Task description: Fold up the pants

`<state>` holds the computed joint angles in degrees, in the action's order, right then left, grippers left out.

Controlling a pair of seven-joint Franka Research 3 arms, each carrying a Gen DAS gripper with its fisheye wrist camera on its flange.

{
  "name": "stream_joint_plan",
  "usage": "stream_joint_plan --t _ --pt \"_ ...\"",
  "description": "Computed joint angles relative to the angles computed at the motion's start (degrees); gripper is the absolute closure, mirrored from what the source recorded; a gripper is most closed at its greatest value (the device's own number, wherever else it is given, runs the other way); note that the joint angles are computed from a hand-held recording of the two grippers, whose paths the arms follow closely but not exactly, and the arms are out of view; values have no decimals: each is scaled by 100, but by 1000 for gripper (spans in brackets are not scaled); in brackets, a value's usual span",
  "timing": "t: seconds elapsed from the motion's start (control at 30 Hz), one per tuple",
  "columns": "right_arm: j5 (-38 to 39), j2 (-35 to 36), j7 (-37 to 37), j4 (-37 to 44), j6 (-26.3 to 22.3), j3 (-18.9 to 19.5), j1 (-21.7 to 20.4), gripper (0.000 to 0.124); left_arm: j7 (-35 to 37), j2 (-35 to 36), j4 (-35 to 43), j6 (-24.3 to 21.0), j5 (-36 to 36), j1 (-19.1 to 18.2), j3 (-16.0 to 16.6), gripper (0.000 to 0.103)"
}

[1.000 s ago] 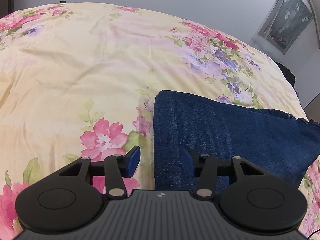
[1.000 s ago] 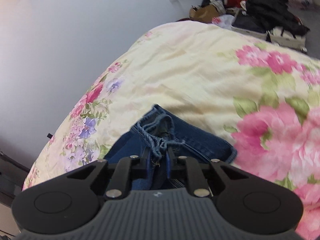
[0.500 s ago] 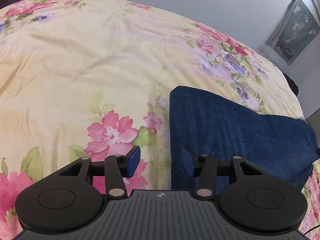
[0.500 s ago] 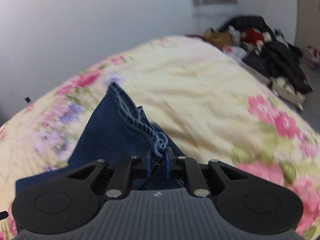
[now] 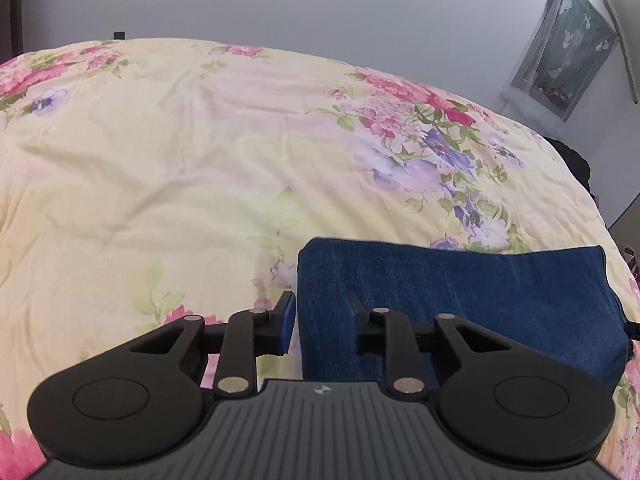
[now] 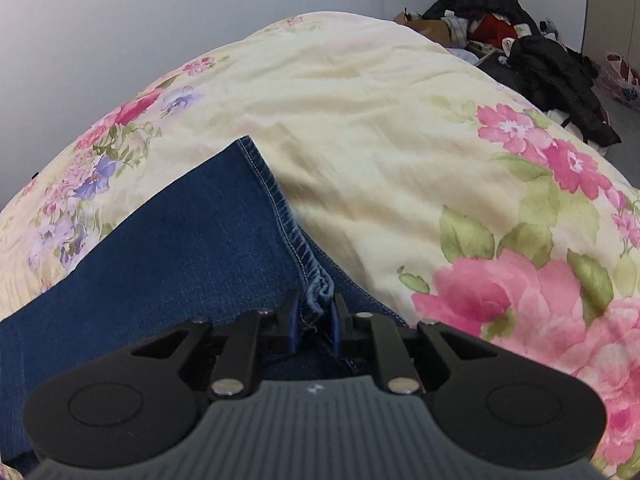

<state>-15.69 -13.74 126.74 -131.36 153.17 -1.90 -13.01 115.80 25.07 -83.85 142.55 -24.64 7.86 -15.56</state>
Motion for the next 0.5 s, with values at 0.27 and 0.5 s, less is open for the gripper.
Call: stream_joint_plan --t 0.27,0.5 --pt "-622 198 -19 267 843 54 28 105 223 734 910 -80 216 -226 -142 81" --pt "-436 915 66 361 624 -177 251 124 -457 1681 1951 -455 1036 -520 51 96"
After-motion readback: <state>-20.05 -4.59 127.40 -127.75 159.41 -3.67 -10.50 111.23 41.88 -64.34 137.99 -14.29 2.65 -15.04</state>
